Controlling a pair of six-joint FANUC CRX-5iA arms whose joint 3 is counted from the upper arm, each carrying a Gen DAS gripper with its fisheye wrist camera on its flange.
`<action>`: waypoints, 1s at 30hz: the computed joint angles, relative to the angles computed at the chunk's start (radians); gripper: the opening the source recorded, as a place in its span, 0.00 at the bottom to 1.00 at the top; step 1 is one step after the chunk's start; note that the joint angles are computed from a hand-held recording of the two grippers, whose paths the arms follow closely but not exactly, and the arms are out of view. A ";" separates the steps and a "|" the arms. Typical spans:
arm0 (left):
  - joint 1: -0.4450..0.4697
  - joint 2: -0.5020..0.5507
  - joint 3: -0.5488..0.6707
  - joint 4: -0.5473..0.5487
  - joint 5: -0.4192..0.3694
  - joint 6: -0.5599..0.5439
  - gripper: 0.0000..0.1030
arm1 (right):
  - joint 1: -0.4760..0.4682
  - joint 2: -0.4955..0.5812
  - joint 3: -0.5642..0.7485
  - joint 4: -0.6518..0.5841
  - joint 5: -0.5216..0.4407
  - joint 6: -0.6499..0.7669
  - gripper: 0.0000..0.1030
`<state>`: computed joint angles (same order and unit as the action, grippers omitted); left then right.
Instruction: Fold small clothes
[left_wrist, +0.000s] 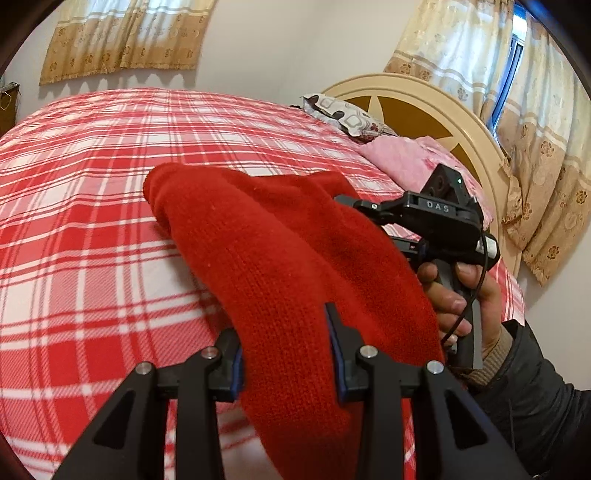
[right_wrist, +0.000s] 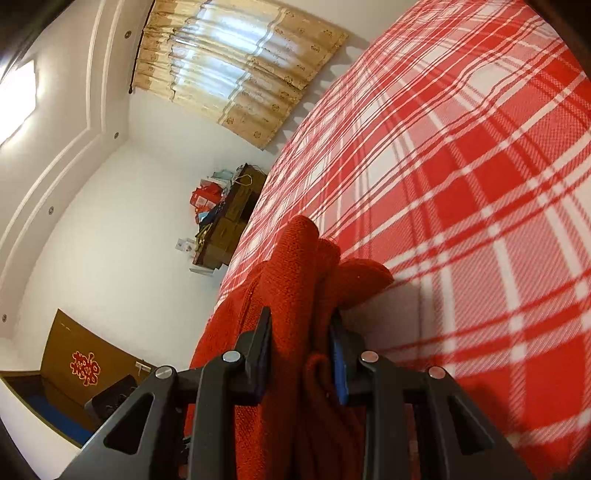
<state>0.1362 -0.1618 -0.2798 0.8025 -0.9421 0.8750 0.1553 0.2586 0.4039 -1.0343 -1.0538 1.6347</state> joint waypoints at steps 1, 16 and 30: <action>0.005 -0.009 -0.003 -0.008 -0.002 0.003 0.36 | 0.009 -0.009 -0.010 0.004 0.004 -0.002 0.27; 0.090 -0.107 -0.084 -0.009 -0.043 0.012 0.36 | 0.102 -0.033 -0.031 0.008 0.027 -0.023 0.27; 0.177 -0.162 -0.116 0.002 -0.072 0.037 0.36 | 0.181 0.014 0.024 0.006 0.027 -0.026 0.27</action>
<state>0.3131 -0.3237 -0.3960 0.8041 -1.0143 0.9116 0.3366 0.2728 0.4283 -1.0285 -1.0267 1.6091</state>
